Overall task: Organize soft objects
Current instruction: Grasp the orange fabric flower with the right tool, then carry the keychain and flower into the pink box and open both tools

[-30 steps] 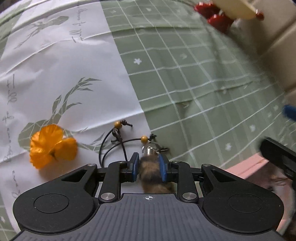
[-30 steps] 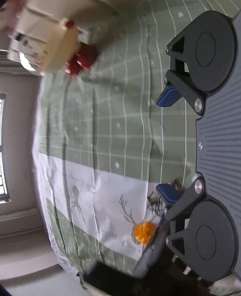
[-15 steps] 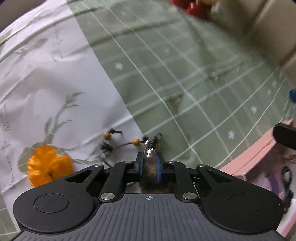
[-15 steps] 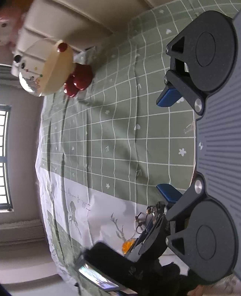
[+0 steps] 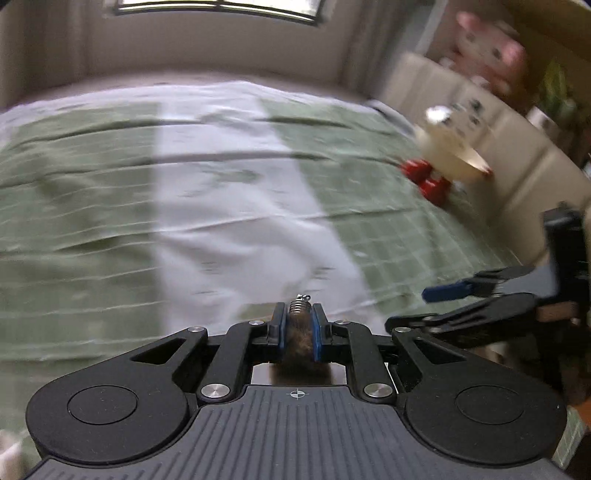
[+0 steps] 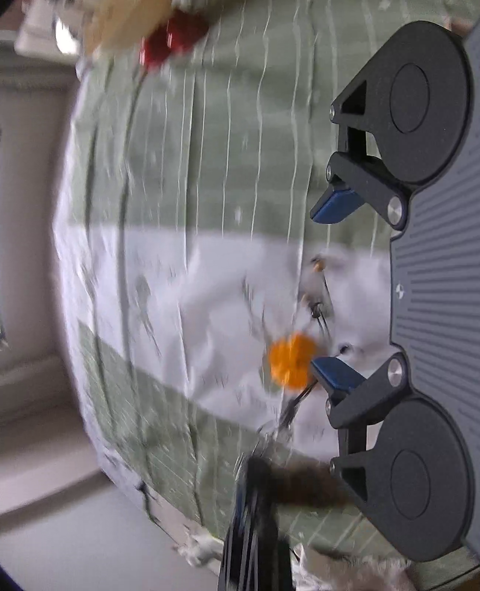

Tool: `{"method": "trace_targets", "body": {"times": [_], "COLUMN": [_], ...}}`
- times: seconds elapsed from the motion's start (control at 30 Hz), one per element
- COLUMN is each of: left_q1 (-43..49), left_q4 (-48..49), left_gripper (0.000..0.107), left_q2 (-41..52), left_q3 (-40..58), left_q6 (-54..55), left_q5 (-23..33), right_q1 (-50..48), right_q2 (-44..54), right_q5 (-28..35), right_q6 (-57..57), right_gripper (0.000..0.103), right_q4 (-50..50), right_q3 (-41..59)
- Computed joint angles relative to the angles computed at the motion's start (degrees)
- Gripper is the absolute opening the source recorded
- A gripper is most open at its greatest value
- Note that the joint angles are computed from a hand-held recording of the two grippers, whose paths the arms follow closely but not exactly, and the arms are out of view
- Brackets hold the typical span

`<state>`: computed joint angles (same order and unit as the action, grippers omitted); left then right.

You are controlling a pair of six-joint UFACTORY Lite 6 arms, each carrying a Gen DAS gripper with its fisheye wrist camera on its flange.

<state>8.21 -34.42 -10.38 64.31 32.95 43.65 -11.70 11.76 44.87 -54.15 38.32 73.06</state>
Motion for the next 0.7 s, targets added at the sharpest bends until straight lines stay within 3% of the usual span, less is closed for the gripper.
{"method": "trace_targets", "body": {"times": [0.2, 0.4, 0.5, 0.57, 0.7], "left_q1": [22.72, 39.09, 43.07, 43.60, 43.82], "left_q4": [-10.17, -15.54, -15.52, -15.17, -14.26], "left_gripper": [0.016, 0.016, 0.016, 0.016, 0.016], "left_q2": [-2.89, 0.01, 1.07, 1.59, 0.66], "left_q3": [-4.99, -7.42, -9.14, -9.51, -6.44], "left_q6": [16.61, 29.40, 32.57, 32.40, 29.97], "left_q5": [6.12, 12.33, 13.50, 13.44, 15.12], "right_q1": [18.98, 27.63, 28.56, 28.60, 28.47], "right_q2": [18.89, 36.33, 36.77, 35.07, 27.11], "right_q5": [-1.00, 0.97, 0.47, 0.93, 0.70], "right_q6": [26.25, 45.93, 49.10, 48.74, 45.02], "right_gripper": [0.080, 0.080, 0.056, 0.015, 0.006], "right_q4": [-18.14, -35.82, -38.32, -37.93, -34.68], "right_q3": [17.01, 33.47, 33.52, 32.51, 26.82]}}
